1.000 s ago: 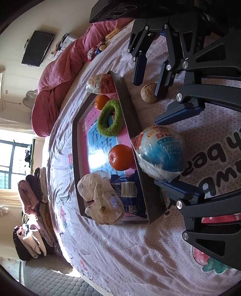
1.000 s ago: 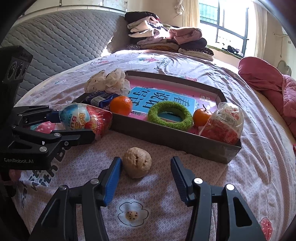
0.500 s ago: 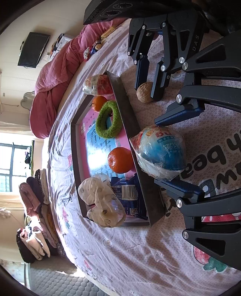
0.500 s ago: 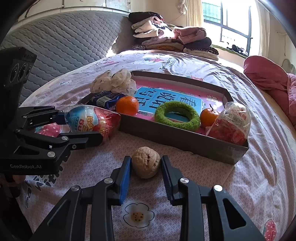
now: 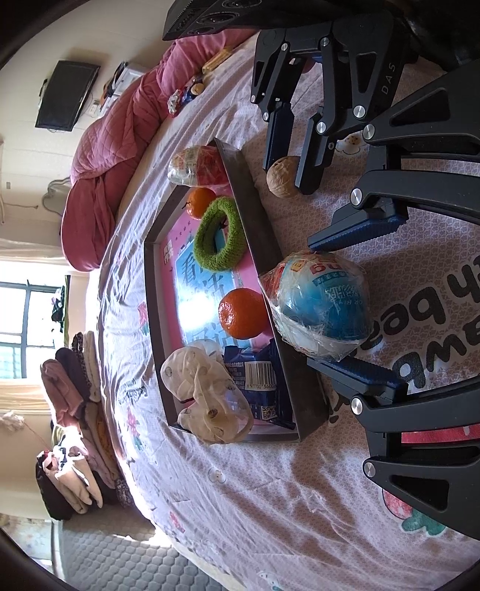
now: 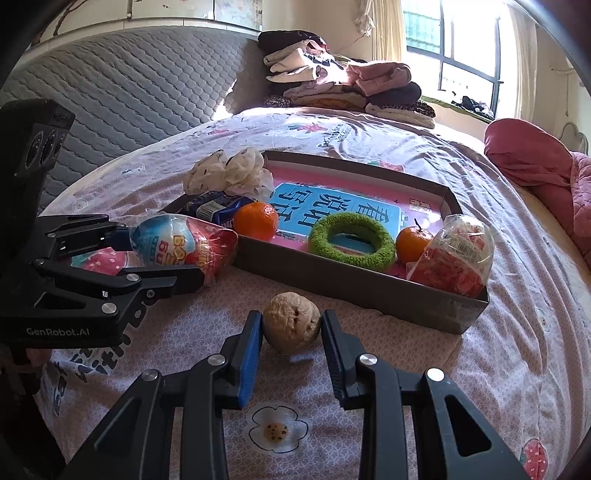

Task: Organize objects
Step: 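Close left tool on the toy egg ball while right tool grasps the walnut, then carry the toy egg ball over the tray with left tool while right tool carries the walnut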

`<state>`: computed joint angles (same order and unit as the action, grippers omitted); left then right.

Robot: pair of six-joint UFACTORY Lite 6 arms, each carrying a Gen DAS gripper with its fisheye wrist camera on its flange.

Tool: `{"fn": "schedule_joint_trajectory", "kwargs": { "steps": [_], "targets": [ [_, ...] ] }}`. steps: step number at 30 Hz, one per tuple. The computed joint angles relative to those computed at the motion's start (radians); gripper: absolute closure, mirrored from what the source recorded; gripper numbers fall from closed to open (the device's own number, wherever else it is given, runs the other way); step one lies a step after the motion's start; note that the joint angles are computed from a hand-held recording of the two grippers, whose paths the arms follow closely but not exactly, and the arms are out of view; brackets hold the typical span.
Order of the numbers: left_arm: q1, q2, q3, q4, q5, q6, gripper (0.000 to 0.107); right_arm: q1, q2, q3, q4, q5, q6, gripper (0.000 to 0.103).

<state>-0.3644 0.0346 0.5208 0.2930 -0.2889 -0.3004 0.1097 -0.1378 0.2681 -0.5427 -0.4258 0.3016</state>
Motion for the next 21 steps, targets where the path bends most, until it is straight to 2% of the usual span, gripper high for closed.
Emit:
{"fn": "schedule_joint_trajectory", "kwargs": {
  "steps": [21],
  "targets": [
    [-0.036, -0.192, -0.041, -0.145, 0.081, 0.104, 0.050, -0.010, -0.192, -0.046, -0.100, 0.047, 0.117, 0.070]
  ]
}}
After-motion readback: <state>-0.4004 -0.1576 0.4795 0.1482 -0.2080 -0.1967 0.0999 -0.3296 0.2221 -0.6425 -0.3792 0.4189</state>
